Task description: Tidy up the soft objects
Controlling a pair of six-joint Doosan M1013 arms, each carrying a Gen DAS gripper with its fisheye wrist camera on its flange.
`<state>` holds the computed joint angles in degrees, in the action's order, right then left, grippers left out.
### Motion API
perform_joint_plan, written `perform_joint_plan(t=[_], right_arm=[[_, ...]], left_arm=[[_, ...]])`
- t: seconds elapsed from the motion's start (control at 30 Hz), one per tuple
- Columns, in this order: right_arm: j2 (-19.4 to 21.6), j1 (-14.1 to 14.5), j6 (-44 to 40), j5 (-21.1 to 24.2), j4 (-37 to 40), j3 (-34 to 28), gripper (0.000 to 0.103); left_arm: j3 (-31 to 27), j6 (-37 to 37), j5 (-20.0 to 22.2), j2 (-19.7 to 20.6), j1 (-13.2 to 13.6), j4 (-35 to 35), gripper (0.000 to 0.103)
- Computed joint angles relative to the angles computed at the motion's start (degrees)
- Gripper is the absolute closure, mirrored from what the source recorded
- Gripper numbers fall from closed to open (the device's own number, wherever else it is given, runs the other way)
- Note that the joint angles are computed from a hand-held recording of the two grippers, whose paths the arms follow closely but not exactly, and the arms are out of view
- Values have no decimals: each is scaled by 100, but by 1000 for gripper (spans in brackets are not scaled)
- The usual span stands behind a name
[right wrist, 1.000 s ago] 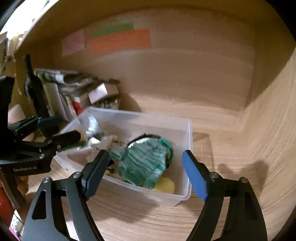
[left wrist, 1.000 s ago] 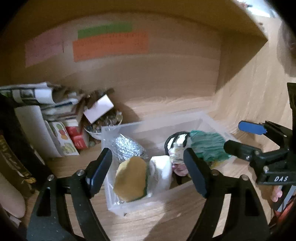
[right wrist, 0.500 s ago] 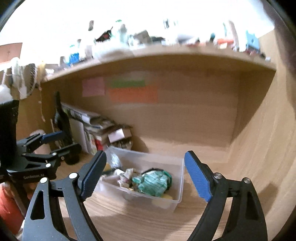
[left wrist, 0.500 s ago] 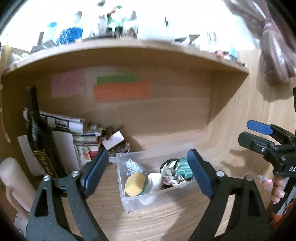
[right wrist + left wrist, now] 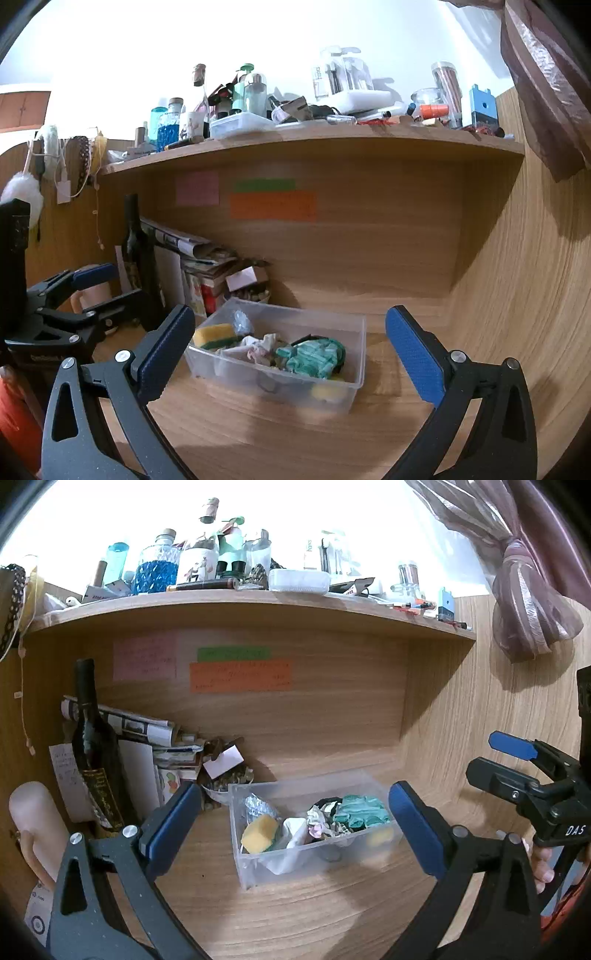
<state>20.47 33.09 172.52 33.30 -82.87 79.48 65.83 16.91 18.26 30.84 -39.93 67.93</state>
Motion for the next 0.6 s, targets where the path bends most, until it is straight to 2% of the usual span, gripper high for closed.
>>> perform_joint_plan(t=[0.6], right_arm=[[-20,14,168,1,5,66,0]], left_arm=[[39,-125,-13,-19,-12,96,0]])
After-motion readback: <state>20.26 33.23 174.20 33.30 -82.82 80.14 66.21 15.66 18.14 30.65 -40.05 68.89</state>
